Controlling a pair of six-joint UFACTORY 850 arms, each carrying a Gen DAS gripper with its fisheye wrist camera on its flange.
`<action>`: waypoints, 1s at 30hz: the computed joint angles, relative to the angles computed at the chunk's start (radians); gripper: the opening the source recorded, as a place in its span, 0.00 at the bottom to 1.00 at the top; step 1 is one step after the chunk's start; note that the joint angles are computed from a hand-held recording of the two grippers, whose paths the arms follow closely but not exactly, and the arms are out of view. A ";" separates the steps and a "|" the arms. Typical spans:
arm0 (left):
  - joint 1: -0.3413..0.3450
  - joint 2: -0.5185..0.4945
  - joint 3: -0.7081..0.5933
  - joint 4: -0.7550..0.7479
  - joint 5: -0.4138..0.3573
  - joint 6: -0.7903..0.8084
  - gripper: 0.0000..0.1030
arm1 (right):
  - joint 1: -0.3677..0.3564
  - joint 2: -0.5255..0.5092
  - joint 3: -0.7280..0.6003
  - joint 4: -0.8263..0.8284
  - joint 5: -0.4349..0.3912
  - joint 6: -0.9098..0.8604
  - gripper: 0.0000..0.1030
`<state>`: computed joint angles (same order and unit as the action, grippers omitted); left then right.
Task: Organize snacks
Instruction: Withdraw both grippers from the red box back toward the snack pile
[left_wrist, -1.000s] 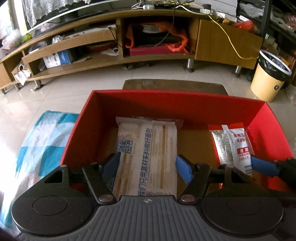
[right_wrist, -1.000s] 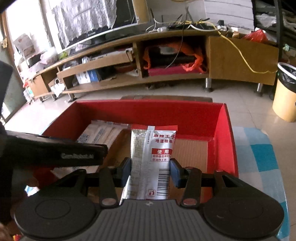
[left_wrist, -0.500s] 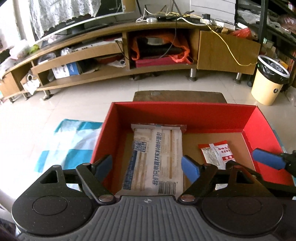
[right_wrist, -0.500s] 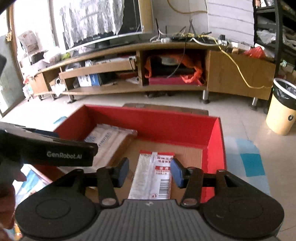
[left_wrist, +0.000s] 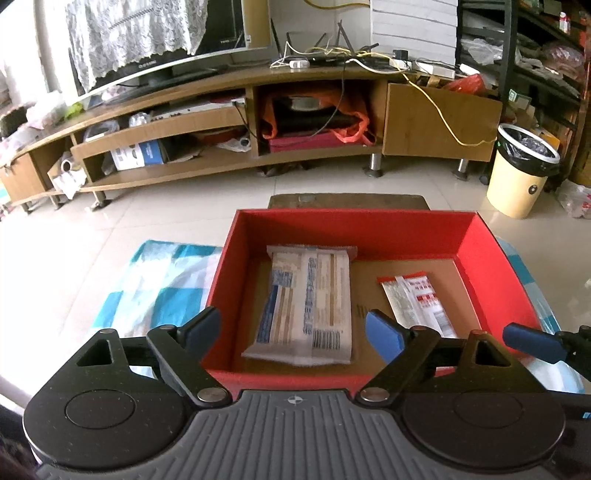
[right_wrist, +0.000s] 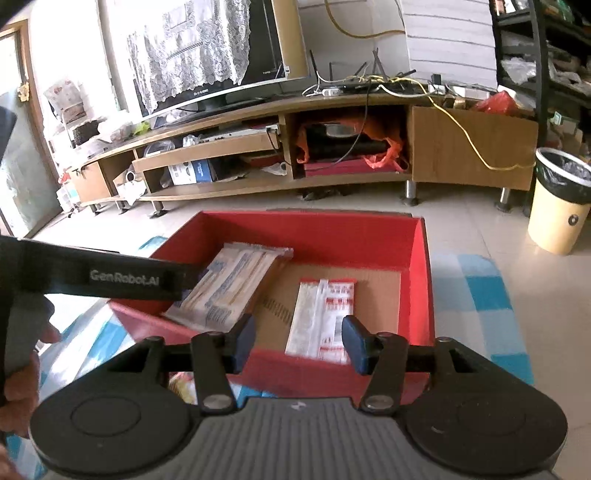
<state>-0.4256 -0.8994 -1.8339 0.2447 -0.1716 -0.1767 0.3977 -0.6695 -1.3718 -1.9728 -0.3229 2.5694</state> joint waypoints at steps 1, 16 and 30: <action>0.001 0.010 0.017 0.005 0.007 -0.004 0.87 | 0.002 0.005 0.008 0.002 0.000 0.003 0.46; 0.020 0.140 0.218 0.011 0.068 -0.007 0.87 | 0.058 0.071 0.089 0.014 -0.025 0.022 0.47; 0.041 0.262 0.411 0.109 0.106 -0.079 0.88 | 0.119 0.108 0.127 0.062 0.016 -0.065 0.49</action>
